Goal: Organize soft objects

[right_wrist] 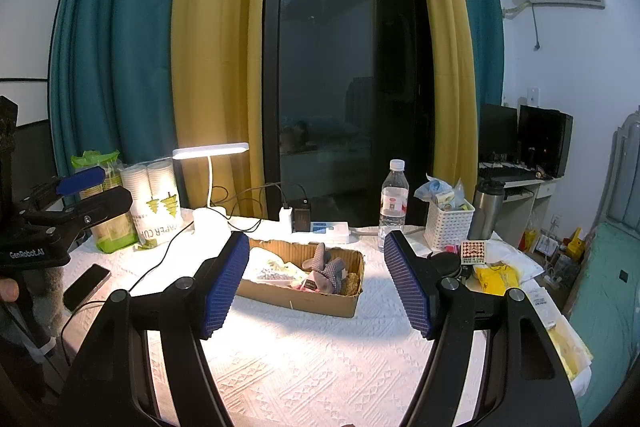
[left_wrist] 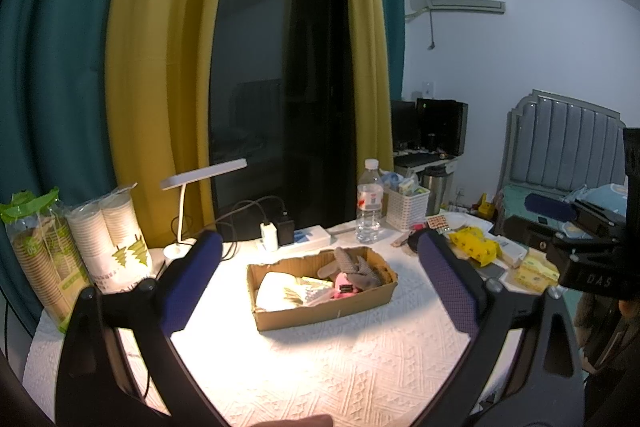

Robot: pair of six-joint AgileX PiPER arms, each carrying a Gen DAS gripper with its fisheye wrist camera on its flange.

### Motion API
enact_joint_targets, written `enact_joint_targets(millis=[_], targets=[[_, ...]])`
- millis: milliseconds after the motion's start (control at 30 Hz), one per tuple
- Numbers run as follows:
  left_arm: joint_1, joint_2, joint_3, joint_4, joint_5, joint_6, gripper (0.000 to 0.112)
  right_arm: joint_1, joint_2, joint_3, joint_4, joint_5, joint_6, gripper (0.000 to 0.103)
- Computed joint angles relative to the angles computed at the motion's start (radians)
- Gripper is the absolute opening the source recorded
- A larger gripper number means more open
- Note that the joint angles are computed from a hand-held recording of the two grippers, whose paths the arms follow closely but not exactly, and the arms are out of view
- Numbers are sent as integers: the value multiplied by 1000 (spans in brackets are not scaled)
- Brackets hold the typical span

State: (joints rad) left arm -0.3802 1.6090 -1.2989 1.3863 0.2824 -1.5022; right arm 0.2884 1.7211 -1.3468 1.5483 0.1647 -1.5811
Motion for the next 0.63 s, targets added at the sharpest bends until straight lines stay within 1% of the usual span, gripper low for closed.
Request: enact_joint_targets(millis=[500,567,633], targets=[[2,1,2,11,-6,-11,99,2,-5,6,-30,-3,29,73],[8,5,-1,14,-18,-14,99,5,-4,6,-17,-5,17,73],[12,15,-14,-26,-22,34,99,3,-1,13,40,1,-45,73]])
